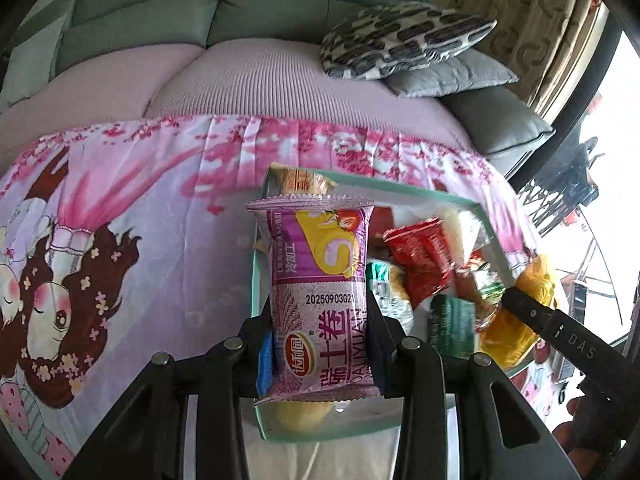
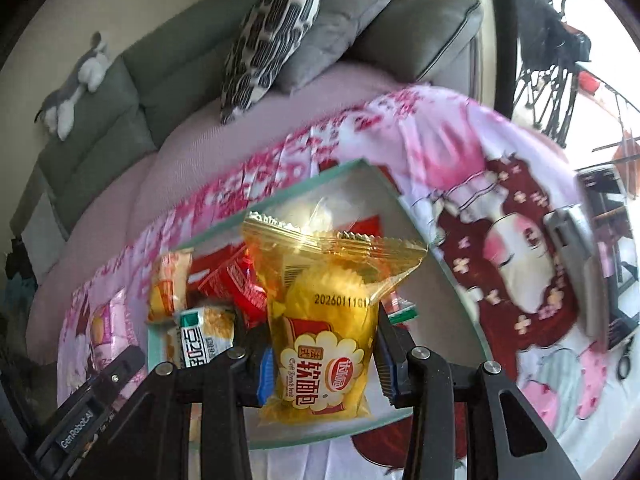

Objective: Organize snacks
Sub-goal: 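Carry the Swiss roll bag and yellow bread bag into the tray and release both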

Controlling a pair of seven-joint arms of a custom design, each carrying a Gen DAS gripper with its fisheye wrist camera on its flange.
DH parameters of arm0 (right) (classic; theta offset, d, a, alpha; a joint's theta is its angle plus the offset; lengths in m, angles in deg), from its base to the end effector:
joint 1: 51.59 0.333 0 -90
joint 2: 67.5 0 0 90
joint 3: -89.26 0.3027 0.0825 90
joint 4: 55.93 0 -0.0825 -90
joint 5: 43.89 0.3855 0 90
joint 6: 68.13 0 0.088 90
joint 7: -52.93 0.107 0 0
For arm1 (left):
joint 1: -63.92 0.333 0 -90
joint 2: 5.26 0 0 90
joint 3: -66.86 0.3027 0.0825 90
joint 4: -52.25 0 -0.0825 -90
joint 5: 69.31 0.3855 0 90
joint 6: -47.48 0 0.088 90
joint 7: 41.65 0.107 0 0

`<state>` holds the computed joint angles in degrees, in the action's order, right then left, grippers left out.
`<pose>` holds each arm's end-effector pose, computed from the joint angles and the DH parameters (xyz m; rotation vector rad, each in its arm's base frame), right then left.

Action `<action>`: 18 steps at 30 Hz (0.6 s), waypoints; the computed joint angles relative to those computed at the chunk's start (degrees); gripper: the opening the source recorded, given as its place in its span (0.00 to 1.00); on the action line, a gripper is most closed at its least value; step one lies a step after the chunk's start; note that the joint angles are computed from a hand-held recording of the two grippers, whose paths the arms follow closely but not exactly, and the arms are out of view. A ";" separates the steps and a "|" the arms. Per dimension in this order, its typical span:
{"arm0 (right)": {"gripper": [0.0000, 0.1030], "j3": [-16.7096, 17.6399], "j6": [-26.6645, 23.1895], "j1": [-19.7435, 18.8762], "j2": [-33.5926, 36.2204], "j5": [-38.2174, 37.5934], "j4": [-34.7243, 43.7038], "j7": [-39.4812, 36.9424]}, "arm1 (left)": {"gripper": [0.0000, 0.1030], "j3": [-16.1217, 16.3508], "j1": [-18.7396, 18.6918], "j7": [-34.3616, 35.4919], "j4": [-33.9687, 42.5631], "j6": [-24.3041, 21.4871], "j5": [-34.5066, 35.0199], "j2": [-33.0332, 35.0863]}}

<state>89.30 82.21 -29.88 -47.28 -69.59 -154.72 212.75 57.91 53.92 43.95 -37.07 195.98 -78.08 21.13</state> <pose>0.6361 0.2647 0.4261 -1.3016 2.2169 -0.4171 0.6905 -0.2142 0.4352 -1.9036 2.1261 -0.8491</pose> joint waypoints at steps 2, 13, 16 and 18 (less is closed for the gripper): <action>0.42 0.52 0.94 -0.45 1.20 0.96 0.85 -1.44 | 0.38 0.56 -0.43 -0.92 1.16 -1.04 0.74 1.08; 0.42 0.12 3.23 0.69 4.30 1.50 4.62 -5.61 | 0.38 0.51 -1.50 0.23 2.63 -2.26 2.93 2.70; 0.42 0.20 2.42 1.03 5.39 1.78 6.29 -7.30 | 0.38 0.45 -1.77 0.36 2.55 -2.09 3.08 2.85; 0.43 0.46 1.71 1.04 6.17 2.46 7.38 -8.55 | 0.38 0.47 -1.87 0.49 2.55 -1.95 3.24 2.87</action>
